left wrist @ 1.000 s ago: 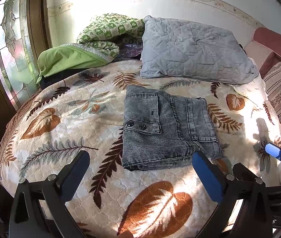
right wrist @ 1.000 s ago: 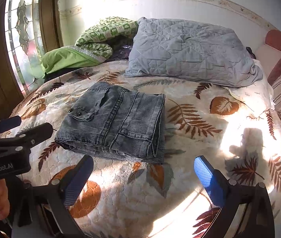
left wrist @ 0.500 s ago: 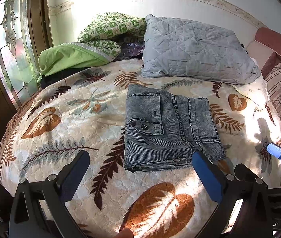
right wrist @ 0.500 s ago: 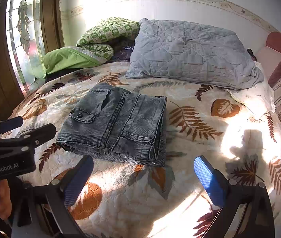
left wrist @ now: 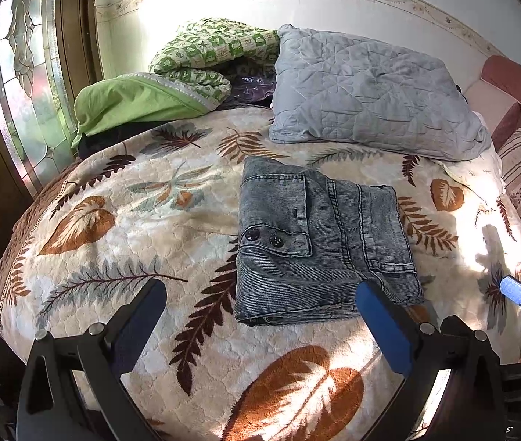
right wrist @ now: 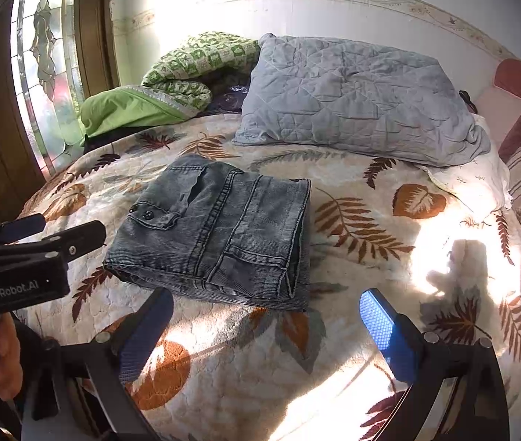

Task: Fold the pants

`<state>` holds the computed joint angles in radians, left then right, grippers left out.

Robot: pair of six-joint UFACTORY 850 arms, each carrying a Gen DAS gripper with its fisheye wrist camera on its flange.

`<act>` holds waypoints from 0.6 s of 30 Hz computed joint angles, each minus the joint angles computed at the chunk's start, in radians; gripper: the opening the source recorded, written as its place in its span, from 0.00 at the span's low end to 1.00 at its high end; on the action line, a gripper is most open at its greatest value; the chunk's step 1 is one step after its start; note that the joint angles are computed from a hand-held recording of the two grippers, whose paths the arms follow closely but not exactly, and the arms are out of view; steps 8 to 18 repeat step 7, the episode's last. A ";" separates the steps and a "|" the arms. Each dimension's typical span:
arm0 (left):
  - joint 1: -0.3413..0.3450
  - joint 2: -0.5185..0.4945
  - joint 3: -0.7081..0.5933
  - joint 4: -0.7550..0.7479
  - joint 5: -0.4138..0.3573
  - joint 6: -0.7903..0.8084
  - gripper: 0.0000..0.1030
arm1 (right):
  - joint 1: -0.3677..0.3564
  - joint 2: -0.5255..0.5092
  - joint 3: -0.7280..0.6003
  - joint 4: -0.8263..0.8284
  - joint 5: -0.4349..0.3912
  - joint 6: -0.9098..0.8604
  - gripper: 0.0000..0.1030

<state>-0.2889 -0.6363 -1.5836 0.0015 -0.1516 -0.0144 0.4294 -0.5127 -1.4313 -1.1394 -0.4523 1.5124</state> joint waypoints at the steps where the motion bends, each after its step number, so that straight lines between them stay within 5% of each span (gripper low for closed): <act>1: -0.002 -0.001 -0.001 -0.007 0.003 0.015 1.00 | -0.001 -0.002 -0.002 0.002 0.003 -0.003 1.00; 7: -0.008 -0.013 -0.020 -0.136 0.003 0.168 1.00 | -0.005 -0.013 -0.010 0.020 0.006 -0.018 1.00; 18: -0.008 -0.013 -0.020 -0.136 0.003 0.168 1.00 | -0.005 -0.013 -0.010 0.020 0.006 -0.018 1.00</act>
